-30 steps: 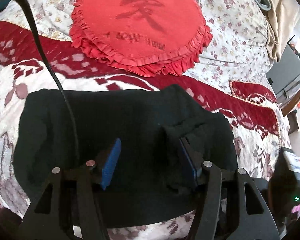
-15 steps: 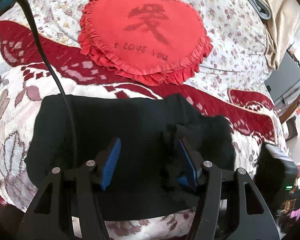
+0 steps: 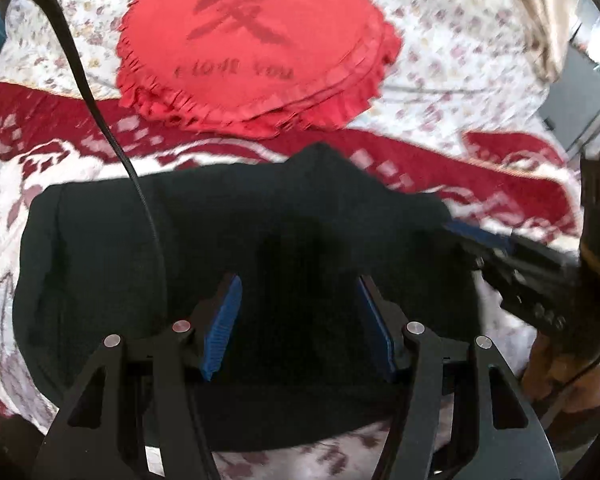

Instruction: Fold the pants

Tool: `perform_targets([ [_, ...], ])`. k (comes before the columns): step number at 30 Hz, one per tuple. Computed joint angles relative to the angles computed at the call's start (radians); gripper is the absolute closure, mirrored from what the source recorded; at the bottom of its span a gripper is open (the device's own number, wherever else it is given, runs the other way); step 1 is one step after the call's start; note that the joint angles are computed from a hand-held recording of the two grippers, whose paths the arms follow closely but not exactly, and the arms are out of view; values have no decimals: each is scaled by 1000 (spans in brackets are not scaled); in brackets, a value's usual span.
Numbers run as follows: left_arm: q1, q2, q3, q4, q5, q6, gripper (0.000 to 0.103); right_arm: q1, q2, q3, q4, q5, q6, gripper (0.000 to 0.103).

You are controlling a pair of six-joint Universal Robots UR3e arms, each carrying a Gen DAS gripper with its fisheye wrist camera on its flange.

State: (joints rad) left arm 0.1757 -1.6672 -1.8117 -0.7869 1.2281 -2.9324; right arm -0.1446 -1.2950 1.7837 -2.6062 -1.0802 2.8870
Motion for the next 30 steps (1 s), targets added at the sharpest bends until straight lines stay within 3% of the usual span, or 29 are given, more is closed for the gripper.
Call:
perform_targets([
  [2,-8,-39,7,-2,14,-9,44,55,96,-81,-7,-106,31,76],
  [5,1,-50,-7,20,2,-15,44,38,113,-83,-24,-93,22,76],
  [15,15,-28,-30,20,-10,-19,44,41,-199,176,63,-19,-75,76],
  [19,13,-24,-51,51,-10,-27,44,100,-180,260,10,-118,-80,75],
  [21,16,-16,-58,53,-12,-28,44,96,-188,290,-21,-118,-76,75],
  [24,23,-2,-63,41,-14,-27,44,75,-209,242,60,-86,-73,75],
  [30,52,59,-83,20,-15,-18,44,82,-174,133,57,-69,-29,71],
])
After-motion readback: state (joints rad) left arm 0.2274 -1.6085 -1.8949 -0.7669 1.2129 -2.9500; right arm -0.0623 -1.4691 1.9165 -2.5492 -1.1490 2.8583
